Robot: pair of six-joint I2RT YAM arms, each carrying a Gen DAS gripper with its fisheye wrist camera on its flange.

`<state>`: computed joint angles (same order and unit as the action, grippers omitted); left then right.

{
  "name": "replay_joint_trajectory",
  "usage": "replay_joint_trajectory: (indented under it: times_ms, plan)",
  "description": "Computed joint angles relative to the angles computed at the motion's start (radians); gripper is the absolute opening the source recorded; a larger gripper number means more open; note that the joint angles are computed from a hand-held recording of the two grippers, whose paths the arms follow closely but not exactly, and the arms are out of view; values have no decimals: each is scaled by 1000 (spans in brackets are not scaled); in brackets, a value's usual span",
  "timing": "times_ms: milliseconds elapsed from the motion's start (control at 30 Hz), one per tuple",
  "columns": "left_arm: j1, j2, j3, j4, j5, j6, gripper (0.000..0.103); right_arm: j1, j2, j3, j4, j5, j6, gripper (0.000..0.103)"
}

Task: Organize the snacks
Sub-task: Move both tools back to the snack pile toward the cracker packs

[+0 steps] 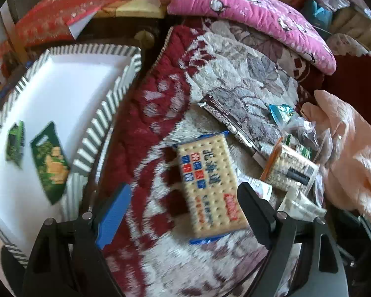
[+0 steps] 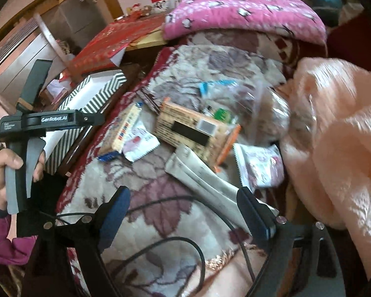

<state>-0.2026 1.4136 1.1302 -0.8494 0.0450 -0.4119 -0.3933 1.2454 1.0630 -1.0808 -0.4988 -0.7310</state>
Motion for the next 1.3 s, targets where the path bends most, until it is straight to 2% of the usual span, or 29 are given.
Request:
replay_joint_trajectory:
  times_ms: [267,433,533,800,1067,1300]
  plan:
    - [-28,91,45,11,12,-25,87,33,7,-36,66,72,-61,90]
    - [-27,104,44,15,17,-19,87,93,55,-50,123,178,-117,90]
    - [-16,109,38,18,24,-18,87,107,53,-51,135,207,-135,90]
    - [18,104,16,36,52,-28,87,78,67,23,62,134,-92,90]
    - [9,118,24,35,64,-26,87,169,132,97,122,136,-37,90]
    - [24,111,33,32,73,-35,87,372,166,74,275,312,-107,90]
